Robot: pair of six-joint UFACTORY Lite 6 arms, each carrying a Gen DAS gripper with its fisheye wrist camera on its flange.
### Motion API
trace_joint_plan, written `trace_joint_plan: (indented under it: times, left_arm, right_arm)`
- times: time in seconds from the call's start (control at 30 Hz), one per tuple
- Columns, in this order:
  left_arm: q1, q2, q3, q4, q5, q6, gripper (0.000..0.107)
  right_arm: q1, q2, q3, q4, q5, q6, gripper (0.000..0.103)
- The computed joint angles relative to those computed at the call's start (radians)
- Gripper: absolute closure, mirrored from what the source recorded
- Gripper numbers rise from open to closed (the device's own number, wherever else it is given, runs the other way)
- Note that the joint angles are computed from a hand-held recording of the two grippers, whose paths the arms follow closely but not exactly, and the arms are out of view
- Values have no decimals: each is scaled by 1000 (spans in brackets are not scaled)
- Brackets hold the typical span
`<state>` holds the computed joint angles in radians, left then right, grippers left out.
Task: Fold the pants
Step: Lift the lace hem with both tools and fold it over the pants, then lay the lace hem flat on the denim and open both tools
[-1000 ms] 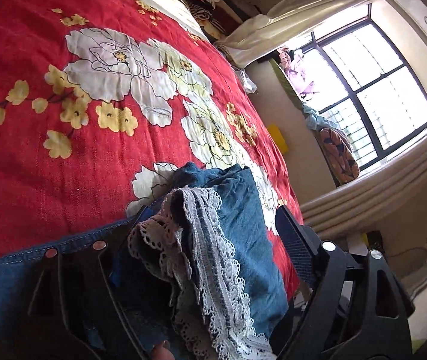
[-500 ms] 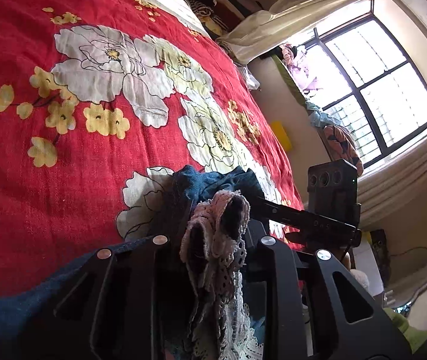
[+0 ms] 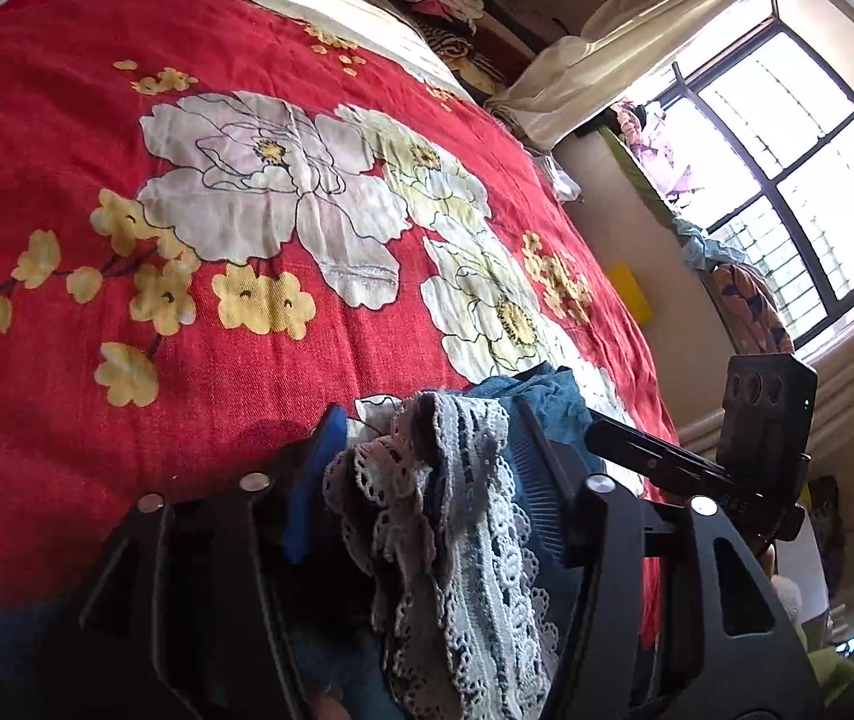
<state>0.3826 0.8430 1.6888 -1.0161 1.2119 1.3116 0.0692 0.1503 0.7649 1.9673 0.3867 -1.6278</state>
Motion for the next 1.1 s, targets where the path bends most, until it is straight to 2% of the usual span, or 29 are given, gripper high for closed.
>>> trace_joint_plan:
  times: [0.1, 0.2, 0.27, 0.4, 0.47, 0.57, 0.63, 0.7, 0.8, 0.83, 0.87, 0.9, 0.93, 0.97, 1.0, 1.1]
  left_arm:
    - [67, -87, -56, 5, 44, 41, 49]
    - [140, -212, -186, 30, 69, 97, 47]
    - [191, -292, -289, 60, 88, 149, 46]
    - [281, -424, -497, 128, 83, 251, 46]
    - [329, -470, -586, 168, 89, 300, 46]
    - [373, -510, -687, 220, 81, 333, 46]
    - [391, -483, -699, 262, 124, 297, 46]
    - [388, -457, -698, 278, 130, 240, 46]
    - [356, -474, -728, 246, 45, 197, 51]
    - [345, -475, -733, 234, 33, 187, 55]
    - [334, -475, -737, 221, 20, 177, 72]
    - [320, -473, -742, 210, 7, 164, 85]
    - [309, -474, -749, 203, -5, 153, 93]
    - [300, -485, -762, 199, -20, 148, 95]
    - [293, -509, -787, 204, -39, 155, 96]
    - [309, -605, -877, 224, -70, 207, 96]
  right_arm:
    - [3, -204, -154, 37, 1, -27, 44]
    - [26, -391, -295, 30, 2, 7, 41]
    - [83, -507, -379, 32, -43, 27, 40]
    - [212, -681, -507, -31, -161, 163, 40]
    - [255, -749, -560, -98, -186, 269, 40]
    - [304, -786, -618, -33, -197, 261, 40]
    - [316, -804, -655, -5, -172, 262, 40]
    - [340, -807, -677, 97, -157, 190, 41]
    - [342, -727, -666, 196, -86, 95, 43]
    - [338, -676, -652, 230, -68, 62, 45]
    - [322, -623, -641, 250, -34, 35, 48]
    - [303, -579, -634, 265, 2, 14, 59]
    - [286, -553, -631, 263, 30, 5, 77]
    - [265, -535, -631, 251, 62, -2, 86]
    - [247, -539, -639, 237, 89, -5, 89]
    - [272, -687, -670, 135, 2, 79, 90]
